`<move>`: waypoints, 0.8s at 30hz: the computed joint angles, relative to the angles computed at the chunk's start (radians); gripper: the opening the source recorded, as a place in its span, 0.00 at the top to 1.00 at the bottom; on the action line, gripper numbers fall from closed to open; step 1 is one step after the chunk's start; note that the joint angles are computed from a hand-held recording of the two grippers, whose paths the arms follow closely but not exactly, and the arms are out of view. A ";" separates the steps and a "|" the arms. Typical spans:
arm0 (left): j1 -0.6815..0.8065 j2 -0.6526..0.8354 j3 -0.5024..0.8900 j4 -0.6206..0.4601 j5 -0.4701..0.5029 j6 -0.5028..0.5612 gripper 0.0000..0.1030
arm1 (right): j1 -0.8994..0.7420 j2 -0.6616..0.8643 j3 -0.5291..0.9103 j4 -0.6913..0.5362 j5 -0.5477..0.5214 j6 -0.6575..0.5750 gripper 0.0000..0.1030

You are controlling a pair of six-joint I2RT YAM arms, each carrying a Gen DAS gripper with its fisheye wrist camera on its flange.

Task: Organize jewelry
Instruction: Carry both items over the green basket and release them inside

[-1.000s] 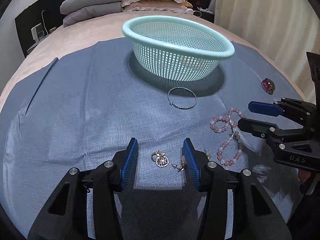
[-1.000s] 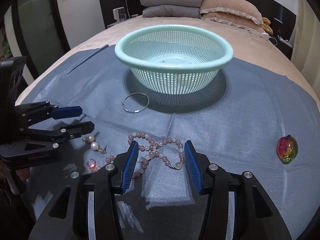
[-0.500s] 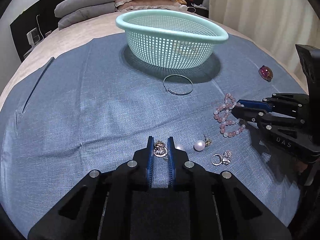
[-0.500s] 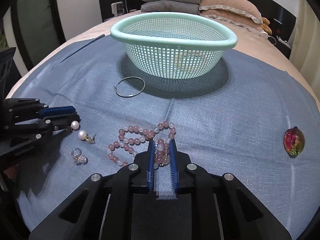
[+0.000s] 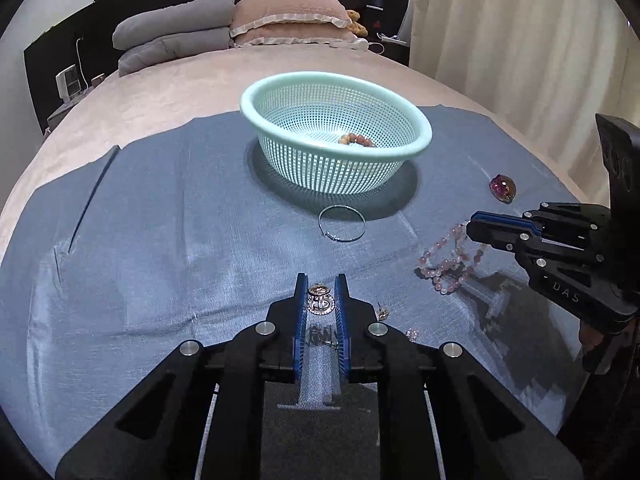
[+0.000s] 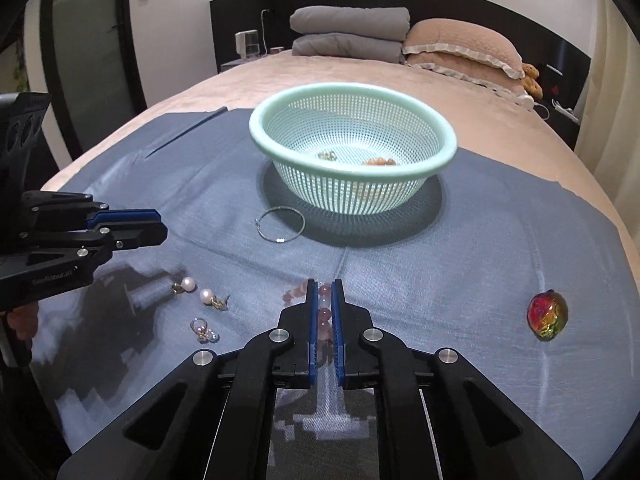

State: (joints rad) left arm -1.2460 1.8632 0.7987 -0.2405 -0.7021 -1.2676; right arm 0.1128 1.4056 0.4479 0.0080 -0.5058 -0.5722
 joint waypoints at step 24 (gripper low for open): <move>0.271 -0.147 0.199 -0.040 0.034 0.488 0.87 | 0.002 -0.115 0.453 -0.258 -0.092 0.080 0.94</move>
